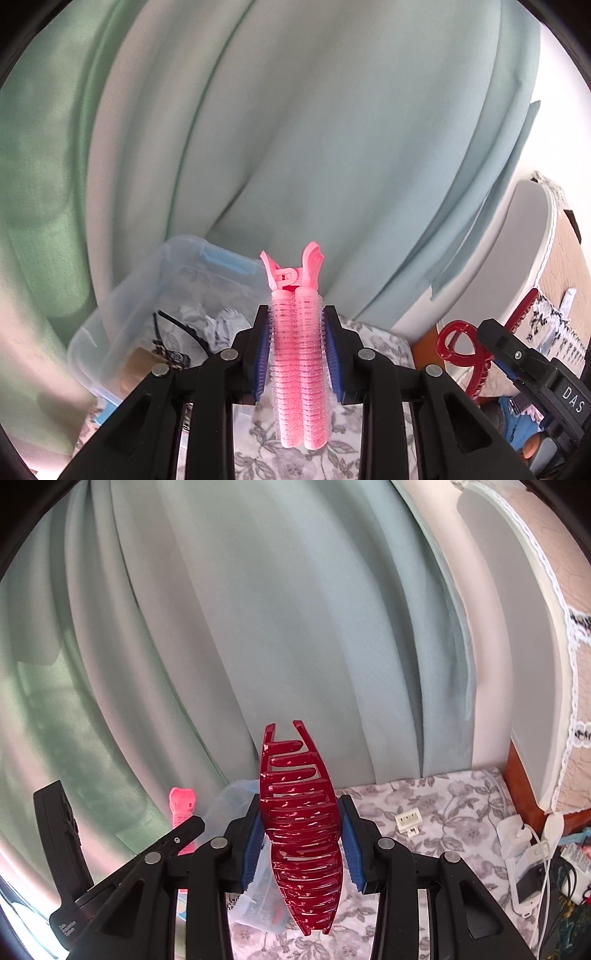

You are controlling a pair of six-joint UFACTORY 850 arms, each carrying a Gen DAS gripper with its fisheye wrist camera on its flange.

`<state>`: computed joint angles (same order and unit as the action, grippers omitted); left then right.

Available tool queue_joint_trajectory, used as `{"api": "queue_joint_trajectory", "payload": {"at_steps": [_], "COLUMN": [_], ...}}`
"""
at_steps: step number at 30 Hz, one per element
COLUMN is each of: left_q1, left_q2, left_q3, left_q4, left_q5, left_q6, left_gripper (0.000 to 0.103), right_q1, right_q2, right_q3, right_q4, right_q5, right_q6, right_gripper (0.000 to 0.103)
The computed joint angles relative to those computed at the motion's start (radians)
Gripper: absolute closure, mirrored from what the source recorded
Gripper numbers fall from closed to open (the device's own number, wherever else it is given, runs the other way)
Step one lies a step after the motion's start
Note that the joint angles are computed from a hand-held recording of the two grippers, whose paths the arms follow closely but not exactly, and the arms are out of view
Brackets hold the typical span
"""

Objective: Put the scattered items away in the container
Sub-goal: 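Lift and carry the pink roller and red claw clip over the container with both grippers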

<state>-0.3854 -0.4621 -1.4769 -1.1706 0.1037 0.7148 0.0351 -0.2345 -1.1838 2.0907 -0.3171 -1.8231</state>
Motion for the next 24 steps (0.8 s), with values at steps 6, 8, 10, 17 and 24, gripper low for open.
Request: {"api": "queue_joint_trajectory", "payload": {"at_steps": [6,8,10,17,24], "left_q1": [0.021,0.031,0.041,0.064,0.097], "left_q2": [0.028,0.034,0.042,0.052,0.053], "left_q3": [0.037,0.045,0.056,0.075,0.088], "left_q4": [0.189,0.234,0.306,0.287,0.309], "left_q5": [0.032,0.028,0.030,0.053,0.039], "left_q6": [-0.190,-0.243,-0.318,-0.307,-0.354], "left_gripper": [0.075,0.075,0.075,0.075,0.075], "right_q1": [0.037,0.053,0.065,0.120,0.158], "right_q2": [0.000,0.000,-0.004,-0.017,-0.051], "right_q3": [-0.014,-0.018,-0.024,-0.047,-0.079], "right_q4": [0.078,0.144,0.200,0.410,0.447], "right_q5": [0.014,0.031,0.039,0.067,0.076], "right_q6": [-0.077,-0.141,-0.196,-0.403,-0.443], "right_gripper": [0.061,0.062,0.062,0.062,0.061]}}
